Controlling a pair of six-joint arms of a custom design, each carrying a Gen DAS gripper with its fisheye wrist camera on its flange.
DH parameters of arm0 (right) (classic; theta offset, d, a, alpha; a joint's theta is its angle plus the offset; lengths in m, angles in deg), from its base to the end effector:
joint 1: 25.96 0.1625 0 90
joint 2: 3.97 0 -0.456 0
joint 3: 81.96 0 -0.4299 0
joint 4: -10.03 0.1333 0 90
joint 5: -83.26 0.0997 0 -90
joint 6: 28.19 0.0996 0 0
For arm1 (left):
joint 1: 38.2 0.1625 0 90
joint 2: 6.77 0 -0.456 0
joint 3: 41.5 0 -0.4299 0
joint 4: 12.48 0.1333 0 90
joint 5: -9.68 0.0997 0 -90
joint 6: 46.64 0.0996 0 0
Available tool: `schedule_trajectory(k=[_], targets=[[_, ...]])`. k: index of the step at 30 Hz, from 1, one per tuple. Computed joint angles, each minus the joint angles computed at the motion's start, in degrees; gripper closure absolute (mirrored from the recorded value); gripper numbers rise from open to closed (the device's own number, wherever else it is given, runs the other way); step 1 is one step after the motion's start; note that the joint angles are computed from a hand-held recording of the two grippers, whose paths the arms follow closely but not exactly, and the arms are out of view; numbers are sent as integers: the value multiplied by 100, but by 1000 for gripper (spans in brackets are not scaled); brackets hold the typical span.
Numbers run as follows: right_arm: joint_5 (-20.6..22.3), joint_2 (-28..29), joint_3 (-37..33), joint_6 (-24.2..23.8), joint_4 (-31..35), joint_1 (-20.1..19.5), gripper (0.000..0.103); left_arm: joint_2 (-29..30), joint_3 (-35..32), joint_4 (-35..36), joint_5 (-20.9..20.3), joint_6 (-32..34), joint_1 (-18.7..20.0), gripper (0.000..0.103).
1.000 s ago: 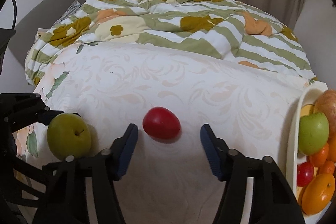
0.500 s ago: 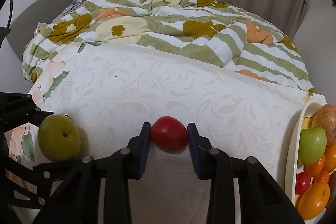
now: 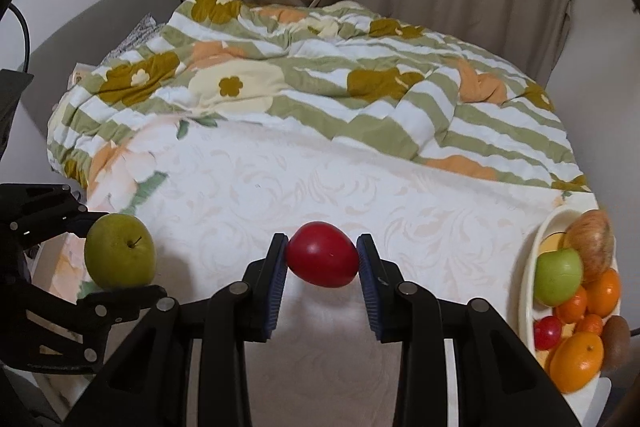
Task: Organize fruits
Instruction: 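Carry the green apple with the left tool onto the plate and release it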
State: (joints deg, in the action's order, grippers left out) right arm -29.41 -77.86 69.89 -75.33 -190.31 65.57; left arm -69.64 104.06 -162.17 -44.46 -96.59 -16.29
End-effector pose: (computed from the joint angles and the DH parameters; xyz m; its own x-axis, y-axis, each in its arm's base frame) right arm 0.1042 -0.3470 0.1559 -0.6147 -0.4952 0.6140 -0.6955 0.7074 -0.1257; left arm -0.2280 -0.2983 0.0287 -0.7117 0.2758 -0.6461 0.4806 0.8620 -0.1614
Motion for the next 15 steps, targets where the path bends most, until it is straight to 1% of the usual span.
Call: schedule_trajectory(k=[5,10,12,13,15], targets=[[-72,-350,113,253,85,259,71,-333,-7,288,95,-83,-198,40],[-126,-909,197,543,448,447,71,-489,-150,429,205,81,-339,40],[-128,-1231,229,597,660,490,71,-476,-269,506,268,146,-385,40],[-90,-1464,239,643,869,485,71,-463,-347,552,311,172,-411,40],[122,-1967,238,729,1417,367,71,-385,-511,576,387,218,-466,40]])
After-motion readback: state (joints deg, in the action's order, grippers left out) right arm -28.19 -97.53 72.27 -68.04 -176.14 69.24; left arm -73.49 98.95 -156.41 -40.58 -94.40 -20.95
